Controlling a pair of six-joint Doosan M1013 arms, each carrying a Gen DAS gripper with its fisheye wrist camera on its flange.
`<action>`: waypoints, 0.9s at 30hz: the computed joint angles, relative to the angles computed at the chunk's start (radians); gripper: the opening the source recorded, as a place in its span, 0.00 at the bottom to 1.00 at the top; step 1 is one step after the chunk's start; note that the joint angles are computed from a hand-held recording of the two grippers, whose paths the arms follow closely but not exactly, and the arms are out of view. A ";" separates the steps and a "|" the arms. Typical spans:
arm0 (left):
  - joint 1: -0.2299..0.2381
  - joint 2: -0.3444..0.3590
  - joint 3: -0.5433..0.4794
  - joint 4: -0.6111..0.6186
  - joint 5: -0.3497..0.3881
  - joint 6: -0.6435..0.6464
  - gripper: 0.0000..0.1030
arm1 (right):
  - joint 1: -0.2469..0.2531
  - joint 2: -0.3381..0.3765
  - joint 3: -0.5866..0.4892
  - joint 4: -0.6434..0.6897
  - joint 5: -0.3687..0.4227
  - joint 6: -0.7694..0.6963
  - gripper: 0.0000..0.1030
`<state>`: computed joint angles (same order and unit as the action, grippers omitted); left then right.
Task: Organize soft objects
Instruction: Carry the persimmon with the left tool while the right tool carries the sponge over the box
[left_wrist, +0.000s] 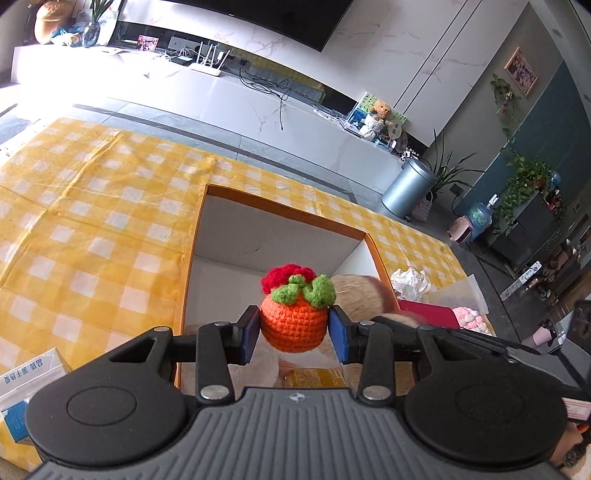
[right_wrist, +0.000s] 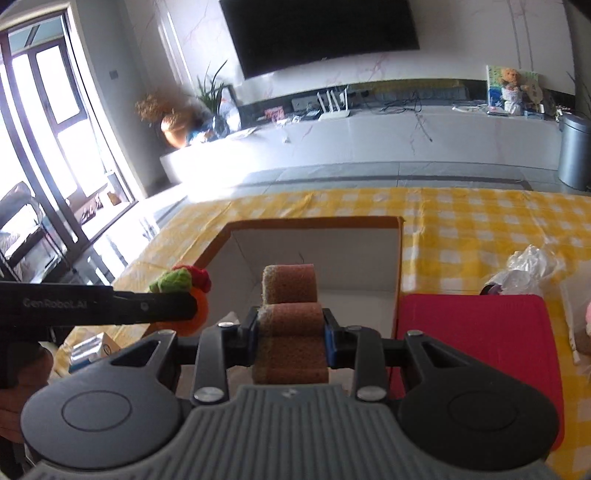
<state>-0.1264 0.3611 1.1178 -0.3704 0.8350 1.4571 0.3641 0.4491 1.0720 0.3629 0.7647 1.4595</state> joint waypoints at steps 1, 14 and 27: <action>0.002 -0.002 0.005 -0.008 -0.004 0.011 0.44 | -0.002 0.027 -0.044 0.008 0.065 -0.025 0.31; 0.007 0.006 0.007 -0.002 0.014 -0.009 0.44 | -0.020 0.344 -0.573 0.033 0.599 -0.095 0.31; -0.005 0.010 0.002 0.013 0.019 -0.011 0.44 | 0.084 0.173 -0.252 -0.489 0.136 -0.253 0.93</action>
<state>-0.1316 0.3708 1.1195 -0.3573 0.8542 1.4465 0.4482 0.6222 0.8196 -0.1263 0.9003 1.2066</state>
